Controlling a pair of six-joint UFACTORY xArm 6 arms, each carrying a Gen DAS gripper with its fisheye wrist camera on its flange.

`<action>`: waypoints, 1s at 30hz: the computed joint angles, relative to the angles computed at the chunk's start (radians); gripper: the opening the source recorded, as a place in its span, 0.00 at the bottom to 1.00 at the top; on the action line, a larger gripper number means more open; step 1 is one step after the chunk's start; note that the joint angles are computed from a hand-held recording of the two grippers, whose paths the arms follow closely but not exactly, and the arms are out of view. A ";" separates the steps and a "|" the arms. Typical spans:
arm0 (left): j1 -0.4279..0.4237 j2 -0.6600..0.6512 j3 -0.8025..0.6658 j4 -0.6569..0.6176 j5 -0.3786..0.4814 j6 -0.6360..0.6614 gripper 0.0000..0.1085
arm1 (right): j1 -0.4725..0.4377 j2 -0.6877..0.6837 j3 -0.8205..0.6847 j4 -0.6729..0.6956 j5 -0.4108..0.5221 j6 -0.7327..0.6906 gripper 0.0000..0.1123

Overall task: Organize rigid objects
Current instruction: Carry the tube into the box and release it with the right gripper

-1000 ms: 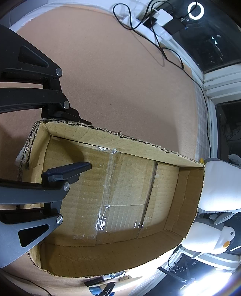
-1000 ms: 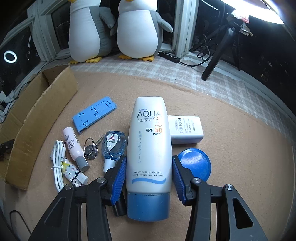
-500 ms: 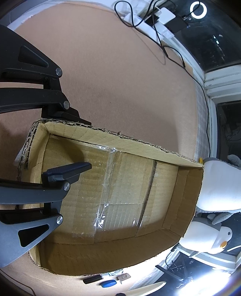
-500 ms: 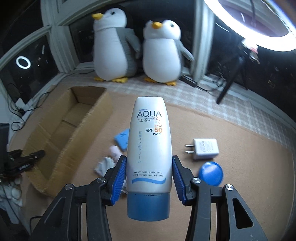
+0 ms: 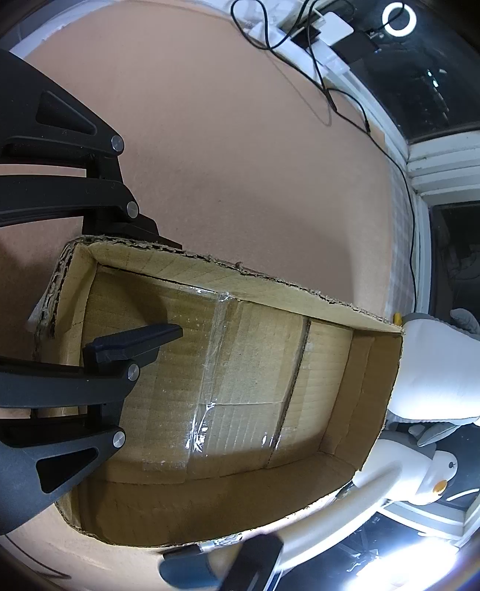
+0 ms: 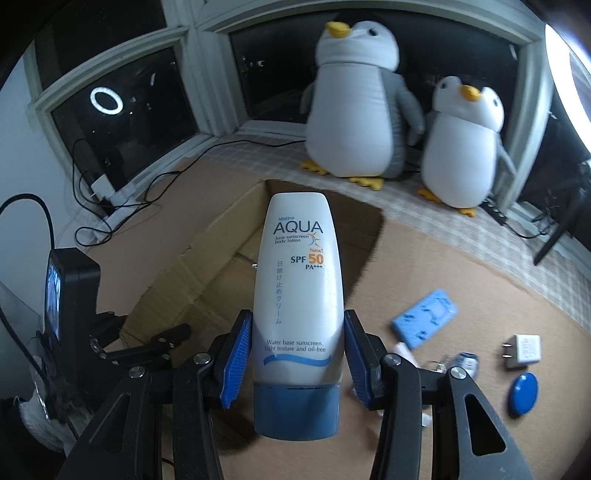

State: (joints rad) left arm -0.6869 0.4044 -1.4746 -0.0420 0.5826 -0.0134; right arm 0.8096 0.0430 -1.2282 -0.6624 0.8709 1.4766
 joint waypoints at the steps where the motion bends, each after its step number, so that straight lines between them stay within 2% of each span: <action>1: 0.000 0.000 0.000 -0.002 -0.001 0.001 0.33 | -0.004 0.016 -0.013 0.006 -0.008 -0.010 0.39; 7: 0.001 -0.003 0.006 -0.004 -0.004 0.004 0.33 | -0.014 0.119 -0.096 0.040 -0.037 -0.058 0.39; 13: 0.001 -0.003 0.006 -0.004 -0.004 0.004 0.33 | -0.019 0.151 -0.119 0.063 -0.046 -0.087 0.39; 23: 0.003 -0.002 0.000 -0.008 -0.001 0.008 0.33 | -0.022 0.147 -0.116 0.062 -0.062 -0.078 0.41; 30: 0.003 0.001 -0.002 -0.001 -0.002 0.006 0.33 | -0.015 0.082 -0.053 0.033 -0.090 -0.018 0.41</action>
State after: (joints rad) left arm -0.6838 0.4050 -1.4764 -0.0434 0.5808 -0.0072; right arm 0.7946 0.1247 -1.2813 -0.6293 0.7812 1.4589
